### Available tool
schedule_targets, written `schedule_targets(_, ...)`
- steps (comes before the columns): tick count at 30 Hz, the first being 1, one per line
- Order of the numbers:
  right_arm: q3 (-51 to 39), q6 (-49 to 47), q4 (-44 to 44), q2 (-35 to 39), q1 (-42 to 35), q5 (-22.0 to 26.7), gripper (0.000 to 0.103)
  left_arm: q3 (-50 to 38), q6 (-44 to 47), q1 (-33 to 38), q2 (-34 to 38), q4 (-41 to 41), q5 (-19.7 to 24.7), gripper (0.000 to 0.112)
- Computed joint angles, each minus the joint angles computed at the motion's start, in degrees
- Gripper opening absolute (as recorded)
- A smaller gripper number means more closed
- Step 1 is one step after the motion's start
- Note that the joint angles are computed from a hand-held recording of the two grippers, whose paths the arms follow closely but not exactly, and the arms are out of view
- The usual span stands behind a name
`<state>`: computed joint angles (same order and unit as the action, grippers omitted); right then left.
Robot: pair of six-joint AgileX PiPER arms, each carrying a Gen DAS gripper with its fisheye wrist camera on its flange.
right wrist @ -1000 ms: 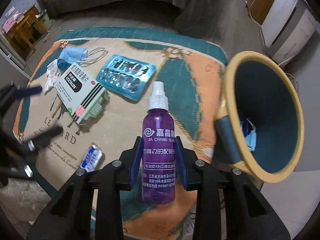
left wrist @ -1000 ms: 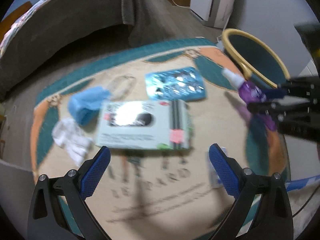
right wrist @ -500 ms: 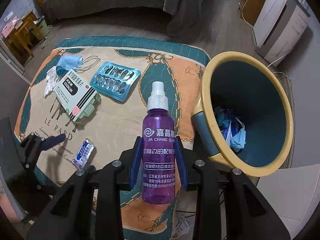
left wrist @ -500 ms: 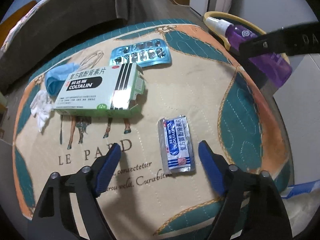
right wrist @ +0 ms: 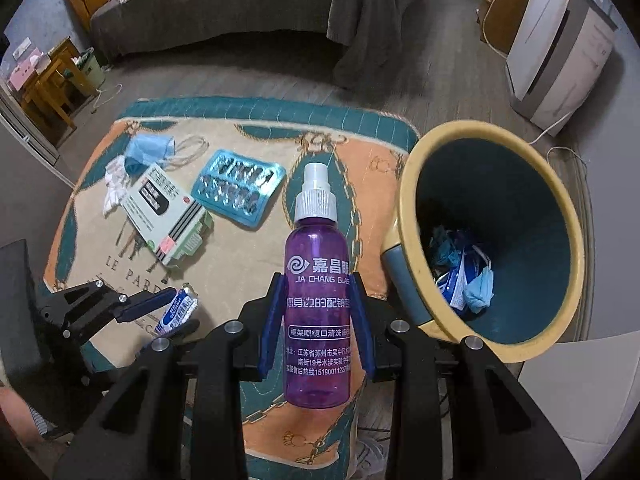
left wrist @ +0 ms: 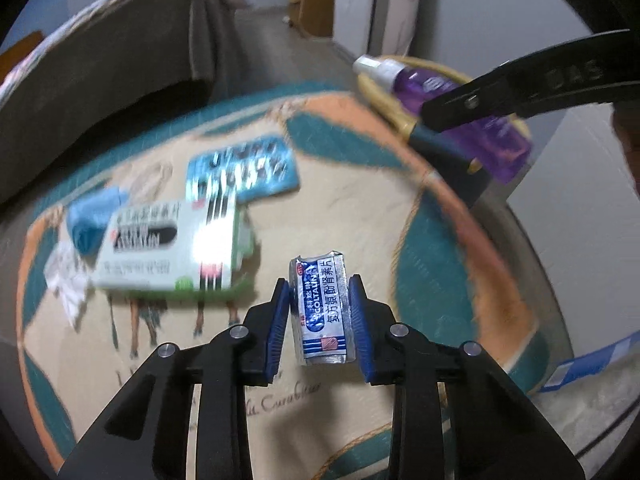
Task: Collect trash
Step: 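Carry the purple spray bottle toward the bin with the right tool while the left grasps the blue-white sachet, then open the right tool over the bin to drop the bottle while the left drops the sachet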
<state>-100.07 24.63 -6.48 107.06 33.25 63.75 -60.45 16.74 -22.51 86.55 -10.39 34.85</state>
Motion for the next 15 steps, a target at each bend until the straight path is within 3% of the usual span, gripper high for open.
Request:
schedule_targets(7,0.6,0.7,1.5,-3.9,-4.1,0.2,0.032,-7.4,-3.2,-0.2,-0.6,2.3,3.7,0.032)
schedule_targets(15,5.6,2.0,-0.2,-7.7,-11.4,-1.7,0.032,-20.8,-5.7,-1.2,5.4,4.3,9.3,0.032)
